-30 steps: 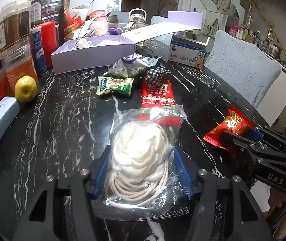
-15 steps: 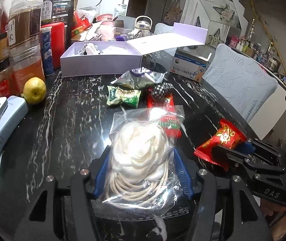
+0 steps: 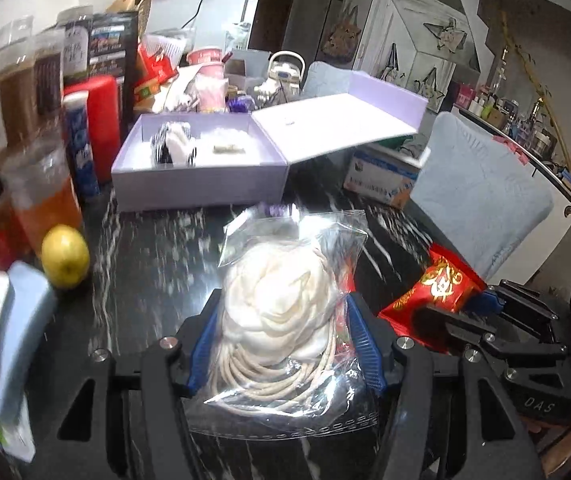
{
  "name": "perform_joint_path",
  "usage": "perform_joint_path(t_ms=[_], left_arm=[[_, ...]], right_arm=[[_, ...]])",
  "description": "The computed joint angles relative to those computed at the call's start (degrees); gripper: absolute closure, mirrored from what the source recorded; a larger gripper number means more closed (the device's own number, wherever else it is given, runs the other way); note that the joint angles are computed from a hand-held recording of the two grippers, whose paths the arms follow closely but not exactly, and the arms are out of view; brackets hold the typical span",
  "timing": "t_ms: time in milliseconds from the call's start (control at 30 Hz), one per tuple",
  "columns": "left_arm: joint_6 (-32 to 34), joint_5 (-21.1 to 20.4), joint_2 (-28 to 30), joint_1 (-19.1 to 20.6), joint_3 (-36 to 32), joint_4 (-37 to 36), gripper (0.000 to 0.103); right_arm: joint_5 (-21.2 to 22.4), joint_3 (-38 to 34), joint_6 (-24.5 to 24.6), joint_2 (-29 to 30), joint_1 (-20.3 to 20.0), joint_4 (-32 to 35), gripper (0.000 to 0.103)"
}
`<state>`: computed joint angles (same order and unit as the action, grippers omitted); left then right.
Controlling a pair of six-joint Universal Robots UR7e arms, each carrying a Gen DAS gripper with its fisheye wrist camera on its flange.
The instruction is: Organize soft objects
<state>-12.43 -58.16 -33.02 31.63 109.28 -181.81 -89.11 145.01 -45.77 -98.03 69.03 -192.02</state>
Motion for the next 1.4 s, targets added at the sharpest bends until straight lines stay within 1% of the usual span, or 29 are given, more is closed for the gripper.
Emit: perform_joint_path(t_ms=[100, 200, 233, 333, 467, 600, 733, 900, 1000, 1100, 1200, 1400], left_arm=[[2.2, 0.6, 0.2, 0.6, -3.2, 1.6, 0.044], [3.9, 0.7, 0.7, 1.3, -6.2, 2.8, 0.044], [4.8, 1.0, 1.1, 1.4, -7.4, 3.0, 0.044], [7.6, 2.6, 2.4, 1.7, -11.2, 3.6, 0.044], [10.4, 2.0, 4.0, 2.8, -16.2, 5.0, 0.044], [13.5, 1.4, 5.8, 3.8, -21.5, 6.1, 0.044], [16.3, 1.3, 7.6, 4.6, -27.1, 8.0, 0.044], [20.3, 2.7, 9.9, 4.9, -33.4, 9.3, 0.044], [22.5, 3.2, 11.5, 5.2, -36.9, 8.2, 0.044], [25.1, 3.7, 13.4, 5.5, -40.6, 7.4, 0.044], [25.7, 2.6, 15.1, 6.2, -44.5, 8.1, 0.044], [26.4, 2.5, 18.9, 8.0, -52.4, 10.6, 0.044]], right_arm=[[-1.2, -3.2, 0.5, 1.0, 2.0, 2.4, 0.062], [-4.4, -6.6, 0.4, 3.4, 4.7, 2.0, 0.062], [-4.8, -7.8, 0.5, 4.0, 5.3, 2.6, 0.062], [-5.3, -11.2, 1.0, 5.2, 6.7, 4.9, 0.062], [-4.9, -15.7, 2.5, 6.5, 8.0, 8.0, 0.062], [-6.3, -20.5, 2.0, 9.1, 10.1, 8.9, 0.062], [-6.0, -25.0, 1.5, 11.3, 11.4, 10.9, 0.062], [-4.3, -30.0, 1.4, 13.6, 12.1, 13.7, 0.062], [-3.2, -32.9, 1.0, 14.9, 12.5, 14.6, 0.062], [-3.5, -35.9, 0.8, 16.8, 13.2, 14.9, 0.062], [-3.3, -38.9, 0.9, 18.6, 13.4, 15.8, 0.062], [-3.3, -44.7, 1.3, 22.4, 14.0, 17.0, 0.062]])
